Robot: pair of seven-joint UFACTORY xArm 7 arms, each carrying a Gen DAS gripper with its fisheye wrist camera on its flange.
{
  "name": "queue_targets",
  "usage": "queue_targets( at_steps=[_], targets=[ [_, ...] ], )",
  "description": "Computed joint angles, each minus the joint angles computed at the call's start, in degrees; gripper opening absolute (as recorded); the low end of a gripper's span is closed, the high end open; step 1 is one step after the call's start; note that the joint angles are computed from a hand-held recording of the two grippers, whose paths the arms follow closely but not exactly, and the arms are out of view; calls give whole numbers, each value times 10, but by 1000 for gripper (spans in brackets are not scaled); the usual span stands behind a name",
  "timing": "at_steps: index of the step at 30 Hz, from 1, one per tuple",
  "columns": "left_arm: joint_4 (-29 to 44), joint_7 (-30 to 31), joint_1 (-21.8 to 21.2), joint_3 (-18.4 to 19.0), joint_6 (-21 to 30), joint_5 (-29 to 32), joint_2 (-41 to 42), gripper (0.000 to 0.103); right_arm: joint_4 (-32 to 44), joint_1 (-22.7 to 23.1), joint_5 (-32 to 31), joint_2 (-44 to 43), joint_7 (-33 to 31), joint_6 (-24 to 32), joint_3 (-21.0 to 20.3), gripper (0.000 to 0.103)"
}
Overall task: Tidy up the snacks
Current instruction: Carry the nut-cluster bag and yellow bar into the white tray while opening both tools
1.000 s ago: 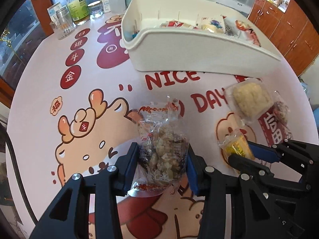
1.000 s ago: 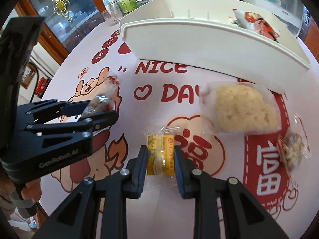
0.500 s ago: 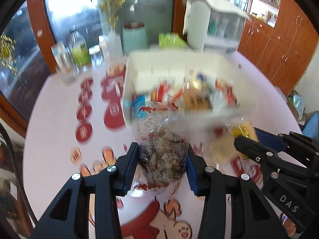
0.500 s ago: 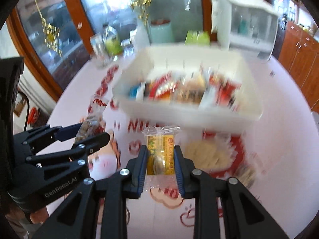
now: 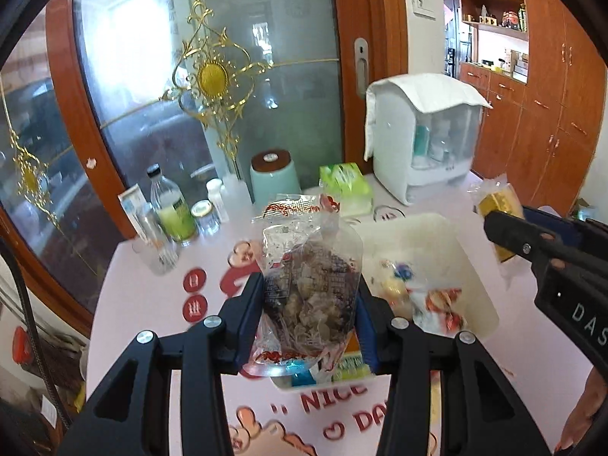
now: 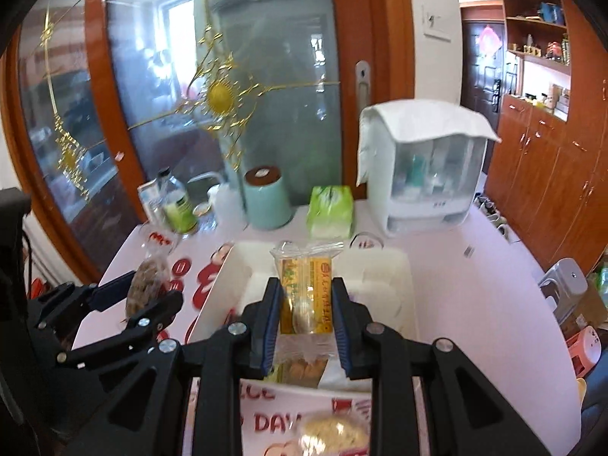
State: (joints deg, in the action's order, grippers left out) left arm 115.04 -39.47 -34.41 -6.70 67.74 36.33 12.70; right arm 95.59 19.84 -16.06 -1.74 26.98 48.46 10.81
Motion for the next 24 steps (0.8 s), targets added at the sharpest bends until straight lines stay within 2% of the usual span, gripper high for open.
queue_targets(
  at_steps=[4,8,12,14,15,16,21,24],
  targets=[
    [73,18,-8,16,17,9,50,43,50,0,-13,40,3,22,-8,26],
    [132,34,-15,42,38,4,98,43,69,7,-17,66,8,40,-17,26],
    [148,40,-16,60,47,-16,123,46,75,13,-6,92,0,59,-25,27],
    [152,46,-16,65,56,-24,133,59,73,14,9,102,-12,69,-27,28],
    [150,46,-19,68,63,-24,134,79,70,15,19,104,-20,76,-27,28],
    [147,44,-22,72,69,-21,135,91,70,15,26,107,-27,85,-27,30],
    [94,39,-23,67,62,-10,109,92,39,23,8,94,-17,92,-32,46],
    [64,28,-16,57,53,-17,90,92,17,22,5,77,-12,85,-30,49]
  ],
)
